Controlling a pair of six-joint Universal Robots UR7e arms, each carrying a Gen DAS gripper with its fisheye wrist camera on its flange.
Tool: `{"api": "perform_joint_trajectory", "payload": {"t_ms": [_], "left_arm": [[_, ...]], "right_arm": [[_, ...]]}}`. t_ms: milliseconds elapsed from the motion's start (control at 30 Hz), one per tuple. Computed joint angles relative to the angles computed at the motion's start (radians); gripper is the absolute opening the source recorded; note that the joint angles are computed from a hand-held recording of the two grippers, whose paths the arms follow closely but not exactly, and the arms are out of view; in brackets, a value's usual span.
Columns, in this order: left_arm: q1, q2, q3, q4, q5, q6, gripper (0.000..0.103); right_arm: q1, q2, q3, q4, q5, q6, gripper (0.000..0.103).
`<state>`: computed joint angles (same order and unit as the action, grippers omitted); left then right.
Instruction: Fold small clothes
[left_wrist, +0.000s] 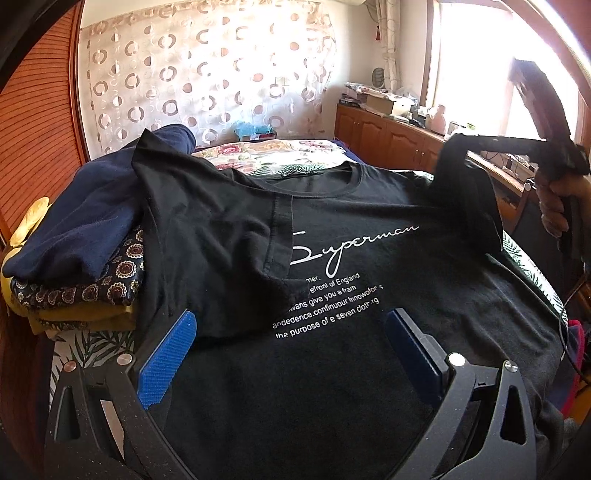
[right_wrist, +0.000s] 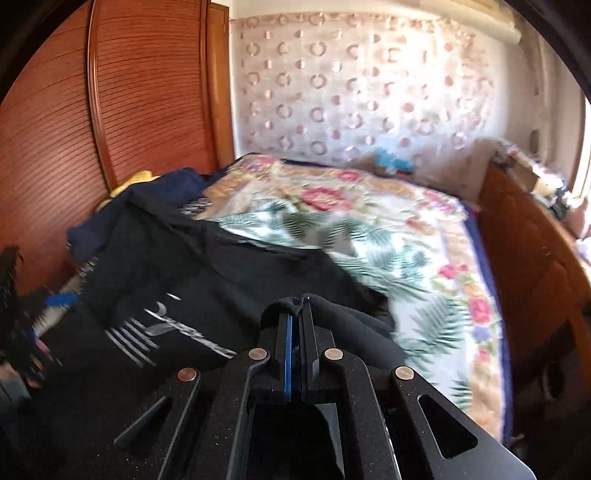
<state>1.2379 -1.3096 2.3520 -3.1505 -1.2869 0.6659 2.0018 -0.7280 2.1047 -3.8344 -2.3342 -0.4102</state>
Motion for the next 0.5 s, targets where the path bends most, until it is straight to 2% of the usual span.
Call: {"api": "perform_joint_trajectory", "payload": {"t_ms": [67,100,200,233,333,433,500], "left_arm": [[0.001,0.001,-0.001,0.0,0.003,0.0,0.103],[0.0,-0.001,0.0,0.001,0.005,-0.001,0.103],[0.003,-0.004,-0.001,0.002,0.002,-0.003,0.103],[0.004,-0.004,-0.003,0.004,0.0,-0.004,0.103],[0.007,-0.003,-0.005,0.005,-0.003,-0.008,0.103],[0.007,0.002,-0.006,0.002,-0.003,-0.011,0.103],[0.004,-0.001,-0.001,0.002,-0.003,-0.008,0.103]], "right_arm": [[0.0,0.016,-0.034,0.059,0.017,0.027,0.004],[-0.002,0.019,-0.049,0.08,0.009,0.024,0.01],[0.009,0.042,-0.076,0.1,-0.032,0.009,0.035],[0.014,0.037,-0.07,0.095,-0.037,0.001,0.041],[-0.004,0.02,-0.046,0.105,-0.027,-0.003,0.045],[0.009,0.02,-0.051,0.115,-0.089,0.007,0.045],[0.011,0.006,-0.032,0.137,-0.078,0.035,0.045]]}}
